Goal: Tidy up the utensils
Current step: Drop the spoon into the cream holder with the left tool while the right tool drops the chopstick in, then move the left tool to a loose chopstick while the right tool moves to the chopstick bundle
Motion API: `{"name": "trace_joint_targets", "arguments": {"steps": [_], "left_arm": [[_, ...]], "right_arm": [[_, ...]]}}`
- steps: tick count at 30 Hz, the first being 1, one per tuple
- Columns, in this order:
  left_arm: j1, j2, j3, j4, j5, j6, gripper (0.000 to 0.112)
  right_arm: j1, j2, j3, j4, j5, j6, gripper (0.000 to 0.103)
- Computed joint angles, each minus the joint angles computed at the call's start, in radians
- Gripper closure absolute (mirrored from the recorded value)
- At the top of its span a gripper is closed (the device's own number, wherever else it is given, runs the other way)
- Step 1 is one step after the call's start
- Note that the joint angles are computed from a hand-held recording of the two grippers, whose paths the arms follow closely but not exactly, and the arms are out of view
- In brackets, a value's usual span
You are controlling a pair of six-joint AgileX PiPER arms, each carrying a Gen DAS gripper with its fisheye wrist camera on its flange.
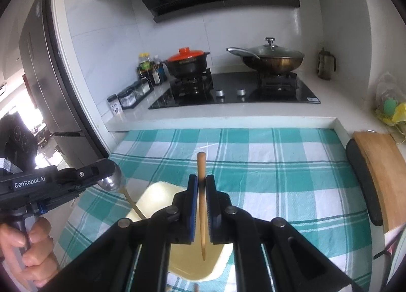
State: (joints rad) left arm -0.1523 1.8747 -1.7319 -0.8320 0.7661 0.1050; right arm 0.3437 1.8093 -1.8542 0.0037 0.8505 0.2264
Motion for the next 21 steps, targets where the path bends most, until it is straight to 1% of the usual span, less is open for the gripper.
{"name": "trace_joint_targets", "arguments": {"steps": [1,2,3,4,5,6,7,8,11,13,15,18,20,21], "left_arm": [[0.000,0.010,-0.011,0.031,0.006,-0.023,0.105],[0.000,0.016,-0.024,0.066,0.013,-0.049,0.102],[0.000,0.018,-0.041,0.110,0.026,-0.079,0.085],[0.001,0.006,-0.040,0.151,0.029,-0.099,0.063],[0.002,-0.026,-0.017,0.188,0.013,-0.110,0.055],[0.004,-0.063,0.012,0.229,-0.007,-0.124,0.044],[0.008,-0.103,0.040,0.269,-0.013,-0.128,0.039],[0.015,-0.141,0.065,0.301,-0.007,-0.118,0.038],[0.017,-0.290,0.180,0.461,0.018,-0.116,0.030],[0.011,-0.420,0.306,0.560,0.026,-0.106,0.021],[0.008,-0.539,0.425,0.631,0.066,-0.068,0.021],[-0.018,-0.722,0.615,0.717,0.136,-0.034,0.021],[-0.064,-0.853,0.748,0.793,0.160,-0.070,0.020],[-0.104,-0.917,0.813,0.838,0.165,-0.117,0.019]], "right_arm": [[-0.001,0.008,0.000,-0.011,-0.001,0.008,0.091],[-0.003,0.012,-0.001,-0.014,-0.002,0.011,0.086],[-0.007,0.006,0.008,-0.011,-0.011,0.012,0.066],[-0.007,-0.011,0.028,-0.012,-0.028,0.022,0.047],[-0.006,-0.043,0.067,-0.017,-0.057,0.033,0.043],[-0.004,-0.073,0.095,-0.020,-0.070,0.033,0.043],[0.001,-0.101,0.116,-0.024,-0.069,0.028,0.043],[0.005,-0.137,0.146,-0.029,-0.072,0.023,0.043],[0.028,-0.275,0.273,-0.053,-0.076,0.023,0.043],[0.046,-0.376,0.364,-0.050,-0.052,0.001,0.043],[0.084,-0.478,0.453,-0.090,-0.017,-0.001,0.043],[0.210,-0.639,0.601,-0.247,0.050,0.095,0.043],[0.354,-0.743,0.698,-0.394,0.118,0.231,0.043],[0.453,-0.792,0.750,-0.484,0.161,0.330,0.043]]}}
